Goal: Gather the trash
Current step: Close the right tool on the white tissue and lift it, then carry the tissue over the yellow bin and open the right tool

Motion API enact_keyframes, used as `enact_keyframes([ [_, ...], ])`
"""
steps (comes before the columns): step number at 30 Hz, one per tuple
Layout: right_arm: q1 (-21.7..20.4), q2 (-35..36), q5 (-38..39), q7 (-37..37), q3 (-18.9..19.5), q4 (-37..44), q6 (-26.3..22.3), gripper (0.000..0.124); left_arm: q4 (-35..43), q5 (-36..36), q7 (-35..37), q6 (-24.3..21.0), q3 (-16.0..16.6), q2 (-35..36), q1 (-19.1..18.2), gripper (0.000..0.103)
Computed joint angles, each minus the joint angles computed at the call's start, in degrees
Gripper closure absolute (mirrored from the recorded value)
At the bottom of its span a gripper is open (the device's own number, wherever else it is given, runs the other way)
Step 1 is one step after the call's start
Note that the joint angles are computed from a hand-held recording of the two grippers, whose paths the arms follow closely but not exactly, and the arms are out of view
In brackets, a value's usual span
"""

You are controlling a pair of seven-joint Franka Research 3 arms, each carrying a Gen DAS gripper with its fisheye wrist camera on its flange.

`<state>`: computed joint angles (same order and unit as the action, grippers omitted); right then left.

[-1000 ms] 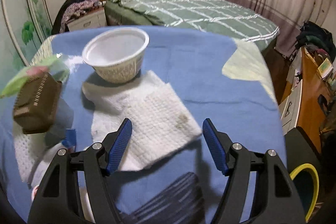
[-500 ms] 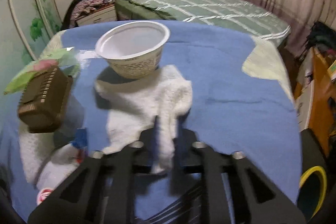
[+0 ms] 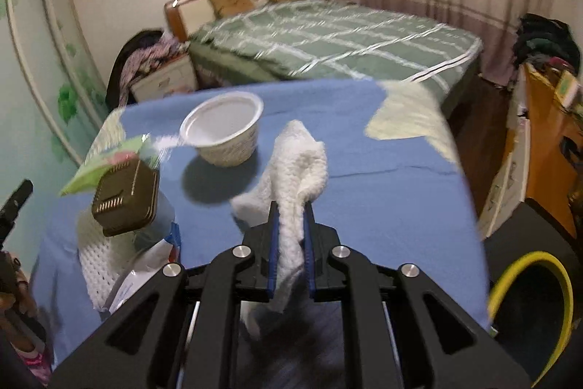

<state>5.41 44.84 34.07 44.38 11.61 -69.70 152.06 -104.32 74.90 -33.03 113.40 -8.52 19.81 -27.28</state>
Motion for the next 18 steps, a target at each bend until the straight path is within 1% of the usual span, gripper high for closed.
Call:
enact_keyframes([
  [4, -3.12, -4.4, 4.88, -1.98, 1.48, -7.81, 8.9, 0.113, -0.2, 1.15, -0.56, -0.23, -0.03, -0.23, -0.4, 0.008],
  [8, -5.01, -6.13, 6.89, -1.02, 1.03, -11.19, 14.34, 0.112, -0.32, 2.66, -1.0, -0.32, -0.16, -0.33, -0.78, 0.007],
  [10, -5.38, -6.89, 7.36, 0.56, 0.28, -13.1, 18.38, 0.112, -0.41, 3.52, -1.22, -0.56, -0.22, -0.43, -1.04, 0.007],
  [12, -6.14, -7.21, 7.5, 1.77, 0.52, -14.65, 21.82, 0.112, -0.31, 4.46, -1.21, -1.17, -0.32, -0.41, -1.43, 0.007],
  [15, -5.38, -6.16, 5.51, 6.84, -2.09, -14.59, 24.67, 0.112, -0.39, 5.78, -1.32, -1.13, -0.4, -0.49, -1.65, 0.007],
  [16, -4.19, -5.68, 4.55, 9.67, -4.33, -14.49, 25.53, 0.112, -0.41, 6.0, -1.27, -0.98, -0.44, -0.56, -1.64, 0.008],
  [18, -2.69, -4.89, 2.92, 13.81, -7.49, -14.35, 26.71, 0.111, -0.37, 6.62, -1.17, -0.68, -0.5, -0.53, -1.68, 0.008],
])
